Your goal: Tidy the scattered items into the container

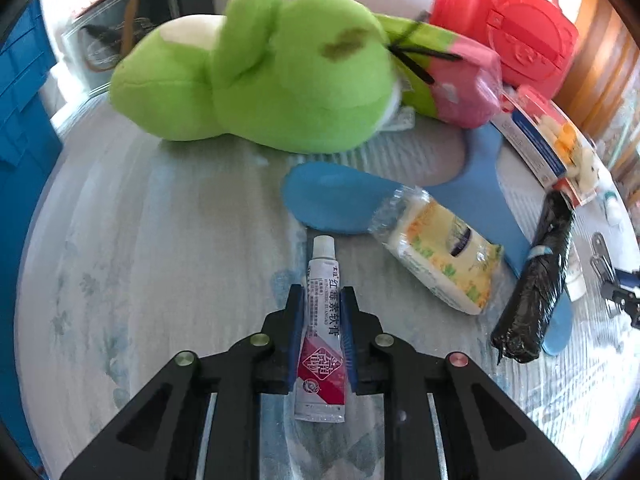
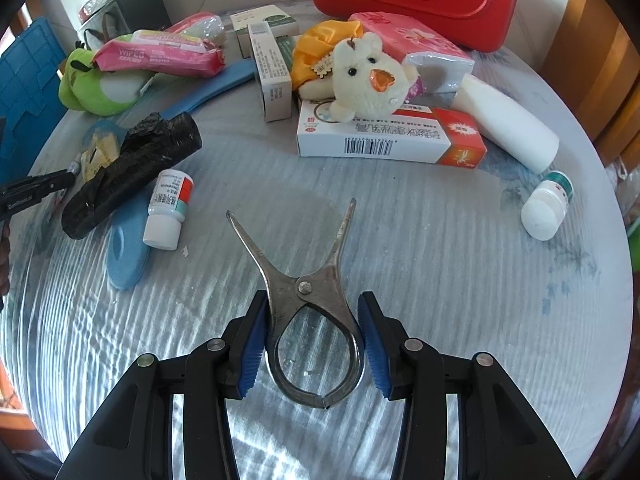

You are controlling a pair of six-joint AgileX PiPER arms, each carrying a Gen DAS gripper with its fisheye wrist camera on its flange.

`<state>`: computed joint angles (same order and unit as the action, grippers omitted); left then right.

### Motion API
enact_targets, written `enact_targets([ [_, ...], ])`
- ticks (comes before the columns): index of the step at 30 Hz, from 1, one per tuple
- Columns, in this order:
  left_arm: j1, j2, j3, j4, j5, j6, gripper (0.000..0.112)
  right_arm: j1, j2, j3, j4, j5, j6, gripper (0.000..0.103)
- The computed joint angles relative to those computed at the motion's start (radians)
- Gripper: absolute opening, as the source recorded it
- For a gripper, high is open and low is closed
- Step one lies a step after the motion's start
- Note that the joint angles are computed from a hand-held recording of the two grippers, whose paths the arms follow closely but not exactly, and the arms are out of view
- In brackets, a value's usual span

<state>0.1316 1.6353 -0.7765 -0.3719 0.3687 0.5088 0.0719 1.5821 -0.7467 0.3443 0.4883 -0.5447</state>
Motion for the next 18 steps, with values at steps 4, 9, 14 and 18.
enact_targets([
  [4,0.037,-0.007,0.018,-0.010,-0.003,0.012,0.018,0.009,0.008,-0.006,-0.002,-0.005,0.020,0.044],
  [9,0.144,-0.078,0.081,-0.084,0.039,0.167,0.018,0.022,0.010,-0.004,0.007,-0.012,0.021,0.044],
  [14,0.161,-0.083,0.094,-0.139,0.054,0.264,0.018,0.030,-0.004,0.006,0.005,-0.010,0.030,0.044],
  [18,0.122,-0.051,0.083,-0.082,0.036,0.217,0.018,0.090,0.020,0.005,-0.018,-0.051,0.101,0.044],
])
